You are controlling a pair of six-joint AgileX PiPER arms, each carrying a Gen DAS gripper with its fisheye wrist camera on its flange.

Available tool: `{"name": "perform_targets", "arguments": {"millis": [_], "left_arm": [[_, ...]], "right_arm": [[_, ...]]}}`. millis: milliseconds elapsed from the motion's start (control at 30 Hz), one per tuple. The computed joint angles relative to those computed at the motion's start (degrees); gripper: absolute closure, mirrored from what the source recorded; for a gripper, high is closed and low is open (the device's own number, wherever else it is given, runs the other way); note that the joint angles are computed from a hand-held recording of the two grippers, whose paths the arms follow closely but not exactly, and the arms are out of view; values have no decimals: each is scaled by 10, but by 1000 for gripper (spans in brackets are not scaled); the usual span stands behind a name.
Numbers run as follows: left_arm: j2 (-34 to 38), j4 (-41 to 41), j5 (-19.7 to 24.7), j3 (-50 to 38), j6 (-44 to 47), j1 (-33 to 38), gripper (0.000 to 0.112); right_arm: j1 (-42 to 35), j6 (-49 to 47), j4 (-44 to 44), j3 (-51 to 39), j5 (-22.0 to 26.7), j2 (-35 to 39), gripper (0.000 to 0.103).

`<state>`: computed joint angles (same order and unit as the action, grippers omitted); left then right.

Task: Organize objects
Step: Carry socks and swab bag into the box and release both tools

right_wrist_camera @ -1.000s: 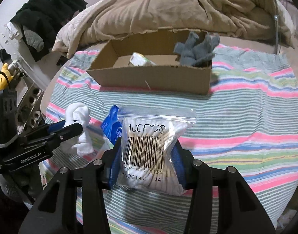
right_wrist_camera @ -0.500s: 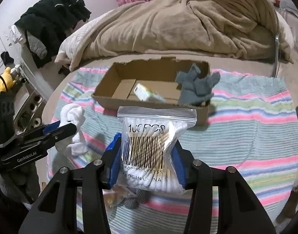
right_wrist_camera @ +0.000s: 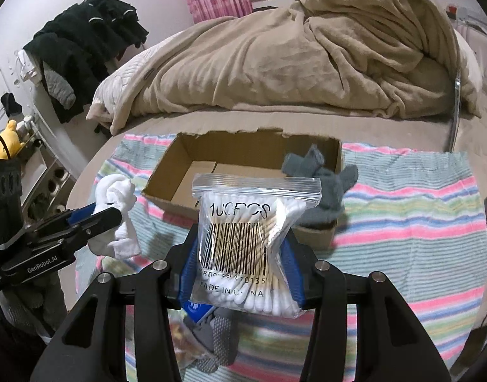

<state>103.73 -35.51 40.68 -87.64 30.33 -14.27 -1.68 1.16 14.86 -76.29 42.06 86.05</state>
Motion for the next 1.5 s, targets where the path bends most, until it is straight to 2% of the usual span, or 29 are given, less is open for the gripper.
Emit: {"name": "perform_targets", "arguments": {"millis": [367, 700, 800, 933, 1100, 1200, 1267, 1367, 1400, 1500], "left_arm": [[76, 33, 4, -117, -18, -9, 69], [171, 73, 41, -250, -40, -15, 69], [179, 126, 16, -252, -56, -30, 69], [208, 127, 38, -290, -42, -30, 69], [271, 124, 113, -382, -66, -18, 67], [279, 120, 126, -393, -62, -14, 67], [277, 119, 127, -390, -58, -14, 66], [276, 119, 129, -390, -54, -16, 62], [276, 116, 131, -390, -53, -16, 57], [276, 117, 130, -388, -52, -19, 56]], "right_arm": [[-23, -44, 41, -69, 4, 69, 53], [-40, -71, 73, -135, 14, 147, 53], [-43, -75, 79, -154, 16, 166, 53], [-35, -71, 73, -178, 19, 196, 53], [-20, -40, 60, -209, 24, 239, 53], [-10, -12, 55, -229, 33, 266, 53], [-2, -3, 44, -226, 22, 268, 52], [-2, 4, 33, -232, 21, 269, 52], [-2, 13, 23, -234, 20, 268, 52], [-15, 20, 27, -233, 19, 267, 52]]}}
